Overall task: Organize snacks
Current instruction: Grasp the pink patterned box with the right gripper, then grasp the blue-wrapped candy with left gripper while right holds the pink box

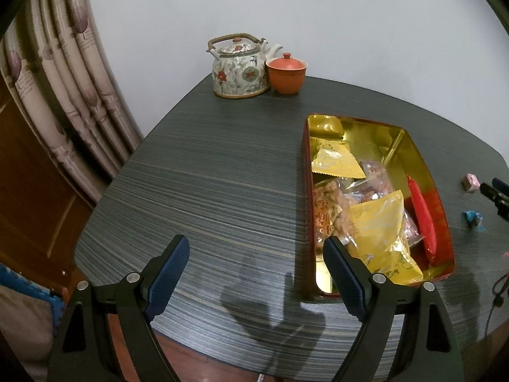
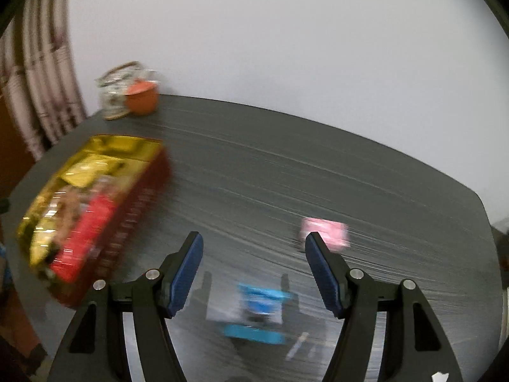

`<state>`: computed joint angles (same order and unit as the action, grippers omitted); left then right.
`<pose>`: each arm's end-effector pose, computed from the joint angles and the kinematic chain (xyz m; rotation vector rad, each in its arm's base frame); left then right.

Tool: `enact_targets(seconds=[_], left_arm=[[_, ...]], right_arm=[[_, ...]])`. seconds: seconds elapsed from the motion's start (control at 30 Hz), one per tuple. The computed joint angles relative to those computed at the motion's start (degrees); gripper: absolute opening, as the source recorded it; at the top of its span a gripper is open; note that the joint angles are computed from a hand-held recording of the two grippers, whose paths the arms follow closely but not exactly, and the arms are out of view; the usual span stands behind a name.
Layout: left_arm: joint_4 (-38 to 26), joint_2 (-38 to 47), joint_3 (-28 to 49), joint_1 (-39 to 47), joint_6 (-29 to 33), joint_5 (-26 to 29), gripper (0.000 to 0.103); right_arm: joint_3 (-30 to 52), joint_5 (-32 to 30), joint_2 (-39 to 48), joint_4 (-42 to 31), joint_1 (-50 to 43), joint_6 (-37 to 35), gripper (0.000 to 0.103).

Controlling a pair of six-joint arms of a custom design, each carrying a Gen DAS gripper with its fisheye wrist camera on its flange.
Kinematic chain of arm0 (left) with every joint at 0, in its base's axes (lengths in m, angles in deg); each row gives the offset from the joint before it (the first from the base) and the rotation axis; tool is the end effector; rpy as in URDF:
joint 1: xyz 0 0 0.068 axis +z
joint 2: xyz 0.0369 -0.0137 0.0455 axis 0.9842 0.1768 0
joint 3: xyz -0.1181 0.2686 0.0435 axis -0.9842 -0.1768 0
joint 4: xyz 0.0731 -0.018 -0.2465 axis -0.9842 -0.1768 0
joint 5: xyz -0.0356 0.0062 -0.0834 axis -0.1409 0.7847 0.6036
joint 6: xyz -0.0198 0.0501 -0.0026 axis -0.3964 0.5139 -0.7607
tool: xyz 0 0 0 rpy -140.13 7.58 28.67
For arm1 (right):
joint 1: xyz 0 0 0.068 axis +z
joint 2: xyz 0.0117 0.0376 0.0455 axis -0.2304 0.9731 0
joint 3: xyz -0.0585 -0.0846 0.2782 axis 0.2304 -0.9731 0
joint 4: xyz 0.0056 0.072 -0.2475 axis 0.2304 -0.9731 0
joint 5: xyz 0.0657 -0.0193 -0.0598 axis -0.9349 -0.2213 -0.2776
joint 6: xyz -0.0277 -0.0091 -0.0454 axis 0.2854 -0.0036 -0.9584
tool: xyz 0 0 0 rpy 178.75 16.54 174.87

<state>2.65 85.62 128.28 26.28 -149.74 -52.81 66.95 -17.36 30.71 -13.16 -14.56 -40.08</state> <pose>0.1626 -0.1854 0.1388 -0.4093 2.4909 0.2248 0.3293 0.0010 0.1210 -0.5444 2.3655 0.1018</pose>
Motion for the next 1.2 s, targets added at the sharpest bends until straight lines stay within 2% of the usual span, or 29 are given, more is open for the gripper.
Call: enact_targets(seconds=[0.33, 0.53, 0.6, 0.63, 0.7, 0.77, 1.2], left_arm=[[0.99, 1.44, 0.05, 0.34, 0.50, 0.60, 0.086], [-0.01, 1.32, 0.47, -0.34, -0.53, -1.66, 0.086], [0.18, 0.99, 0.33, -0.36, -0.76, -2.03, 0.086], [0.37, 1.04, 0.38, -0.17, -0.75, -1.96, 0.086], [0.37, 1.41, 0.52, 0.08, -0.88, -1.67, 0.086], [0.10, 2.52, 1.13, 0.25, -0.71, -1.12, 0.086], [-1.57, 9.53, 8.93, -3.15, 1.83, -0.41, 0.086]], right_arm=[[10.52, 0.62, 12.01, -1.28, -4.55, -0.10, 0.064], [14.78, 0.03, 16.75, -2.03, -4.74, 0.39, 0.064], [15.62, -0.43, 17.61, -2.21, -4.77, 0.52, 0.061], [15.96, -1.00, 18.03, -2.34, -4.96, 0.41, 0.056], [16.19, -1.81, 18.61, -2.54, -5.18, 0.10, 0.047], [15.77, -3.09, 18.76, -2.10, -5.53, -0.20, 0.044], [11.35, -5.30, 16.13, -0.37, -9.28, -3.43, 0.041]])
